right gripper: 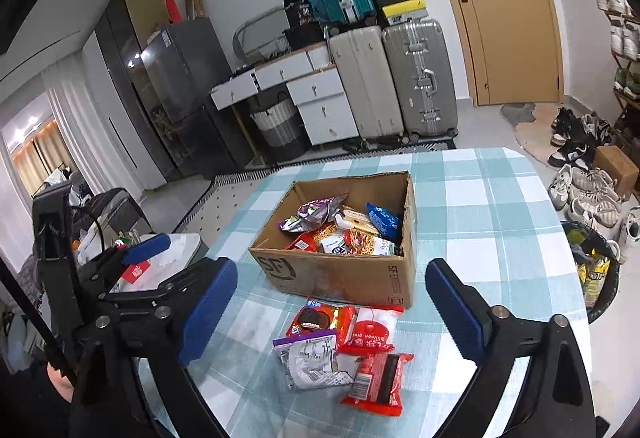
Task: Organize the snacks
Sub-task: 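Move both empty grippers back toward the remaining snacks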
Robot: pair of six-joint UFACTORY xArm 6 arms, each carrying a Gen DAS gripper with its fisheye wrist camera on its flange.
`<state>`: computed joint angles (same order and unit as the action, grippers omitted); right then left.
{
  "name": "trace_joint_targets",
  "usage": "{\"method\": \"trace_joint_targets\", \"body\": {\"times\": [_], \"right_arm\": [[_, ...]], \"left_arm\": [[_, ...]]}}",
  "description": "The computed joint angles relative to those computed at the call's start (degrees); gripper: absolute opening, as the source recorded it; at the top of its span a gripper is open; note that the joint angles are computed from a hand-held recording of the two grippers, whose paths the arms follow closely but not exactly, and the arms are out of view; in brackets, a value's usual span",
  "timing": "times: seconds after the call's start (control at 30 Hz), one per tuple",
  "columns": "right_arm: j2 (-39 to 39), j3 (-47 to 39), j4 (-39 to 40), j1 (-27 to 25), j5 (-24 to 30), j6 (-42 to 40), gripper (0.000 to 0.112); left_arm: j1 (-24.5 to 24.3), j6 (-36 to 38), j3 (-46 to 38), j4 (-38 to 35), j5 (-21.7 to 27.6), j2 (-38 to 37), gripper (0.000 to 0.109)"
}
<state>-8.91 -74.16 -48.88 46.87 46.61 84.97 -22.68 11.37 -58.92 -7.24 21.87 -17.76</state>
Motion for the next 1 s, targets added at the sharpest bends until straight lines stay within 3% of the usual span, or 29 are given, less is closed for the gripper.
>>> {"method": "trace_joint_targets", "body": {"times": [0.07,0.17,0.33,0.43,0.53,0.73,0.83,0.93,1.0], "right_arm": [[-0.87,1.37,-1.29,1.02,0.11,1.66,0.098],[-1.57,2.85,-4.0,2.04,0.43,4.83,0.099],[-3.2,7.69,-8.53,2.99,-0.82,13.29,0.102],[-3.95,11.15,-9.97,2.54,-4.18,15.77,0.102],[-3.77,13.36,-12.5,3.69,-2.54,18.69,0.102],[-3.53,18.01,-12.93,3.59,-1.22,23.78,0.102],[-3.73,19.94,-11.27,2.69,-3.06,24.29,0.102],[-3.53,21.1,-8.89,1.49,-5.46,23.87,0.102],[-2.93,20.67,-8.16,1.57,-4.78,22.62,0.102]], "left_arm": [[-0.09,0.63,3.35,-0.54,-1.94,-2.95,0.102],[-0.41,1.87,8.28,-2.09,-5.34,-7.41,0.102],[0.09,4.23,12.86,-8.76,-5.06,-11.54,0.102],[0.23,3.32,16.12,-7.5,-6.09,-12.54,0.102],[-0.11,2.9,18.74,-7.06,-8.76,-11.6,0.102],[-2.02,7.33,19.54,-14.34,-12.1,-6.0,0.102],[-4.05,13.19,21.33,-19.84,-17.36,-3.82,0.102],[-4.42,18.05,19.23,-24.09,-14.94,-1.34,0.102],[-4.91,23.04,18.2,-29.23,-16.07,-0.47,0.102]]}}
